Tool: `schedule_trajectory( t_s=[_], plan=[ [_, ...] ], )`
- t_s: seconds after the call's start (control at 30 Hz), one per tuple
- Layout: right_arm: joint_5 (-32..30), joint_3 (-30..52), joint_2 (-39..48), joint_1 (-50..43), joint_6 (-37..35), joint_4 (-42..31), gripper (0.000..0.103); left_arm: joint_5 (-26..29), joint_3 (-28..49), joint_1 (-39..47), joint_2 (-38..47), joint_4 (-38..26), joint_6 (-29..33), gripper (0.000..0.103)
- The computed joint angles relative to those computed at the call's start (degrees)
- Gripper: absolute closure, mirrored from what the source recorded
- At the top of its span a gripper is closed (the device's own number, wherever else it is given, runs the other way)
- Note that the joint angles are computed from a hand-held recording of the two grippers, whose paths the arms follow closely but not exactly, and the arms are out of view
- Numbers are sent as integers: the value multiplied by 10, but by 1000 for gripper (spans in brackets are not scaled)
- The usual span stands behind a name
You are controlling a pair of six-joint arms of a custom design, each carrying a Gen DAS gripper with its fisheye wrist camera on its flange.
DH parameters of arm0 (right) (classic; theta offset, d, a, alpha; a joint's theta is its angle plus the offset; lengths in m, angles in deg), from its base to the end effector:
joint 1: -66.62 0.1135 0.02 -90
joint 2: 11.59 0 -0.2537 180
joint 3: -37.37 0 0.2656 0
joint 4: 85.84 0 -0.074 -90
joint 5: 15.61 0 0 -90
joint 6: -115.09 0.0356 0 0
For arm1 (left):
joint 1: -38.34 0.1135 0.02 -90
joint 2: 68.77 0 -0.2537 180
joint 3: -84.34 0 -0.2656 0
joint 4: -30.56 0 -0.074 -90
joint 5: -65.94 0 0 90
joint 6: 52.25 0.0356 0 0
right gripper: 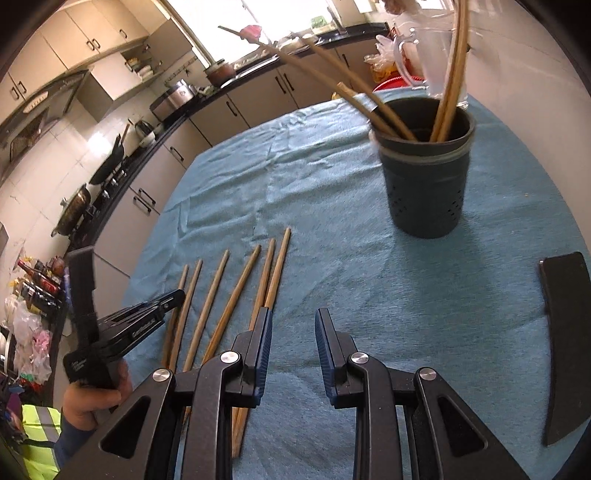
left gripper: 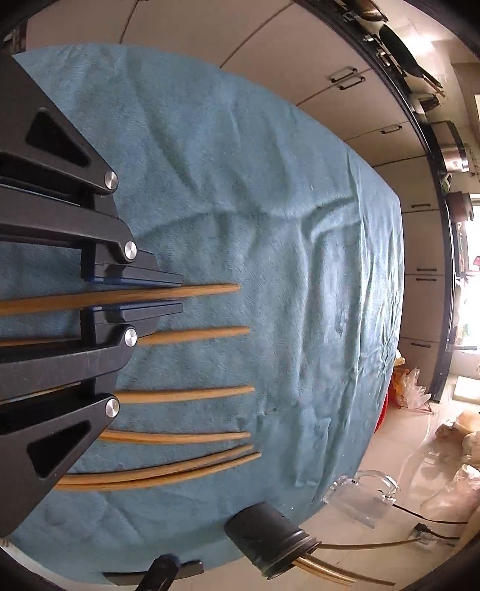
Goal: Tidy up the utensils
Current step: 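Grasp a chopstick with the left tool while the right tool grasps another, then lift both held chopsticks upright and carry them toward the holder cup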
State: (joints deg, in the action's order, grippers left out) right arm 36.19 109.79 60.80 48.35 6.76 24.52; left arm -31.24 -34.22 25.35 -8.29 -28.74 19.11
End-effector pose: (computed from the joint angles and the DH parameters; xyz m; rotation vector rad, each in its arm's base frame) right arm 0.2390 -0.0557 0.2599 -0.1582 2.5192 0.6860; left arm 0.2134 -0.0447 0.2457 -0.1728 2.5713 -0.0436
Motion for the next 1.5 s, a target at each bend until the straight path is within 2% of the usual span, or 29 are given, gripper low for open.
schedule_trajectory(
  t_s=[0.13,0.43,0.5,0.67,0.77,0.83,0.9,1.17,1.33,1.5],
  plan=[
    [37,8,24,56,30,24,77,22,-15,22,-24,-1,4,96],
    [137,63,125,175,128,88,84,21,-23,22,-32,4,12,96],
    [168,79,146,193,137,89,87,21,-25,21,-34,5,13,96],
    [200,100,177,214,146,89,89,4,-22,8,-26,10,11,96],
    [236,95,173,237,145,105,90,-16,-16,-6,-11,17,5,97],
    [251,90,169,246,145,113,95,-9,-16,-7,-11,22,4,97],
    [236,84,164,238,141,117,96,23,-21,5,-21,28,8,97],
    [115,36,45,155,129,116,96,31,-7,11,-107,4,-9,97],
    [46,5,-61,98,110,111,96,-12,27,-30,-157,-30,-38,97],
    [-12,-6,-132,54,98,92,96,-50,60,-70,-179,-56,-57,97]
  ],
)
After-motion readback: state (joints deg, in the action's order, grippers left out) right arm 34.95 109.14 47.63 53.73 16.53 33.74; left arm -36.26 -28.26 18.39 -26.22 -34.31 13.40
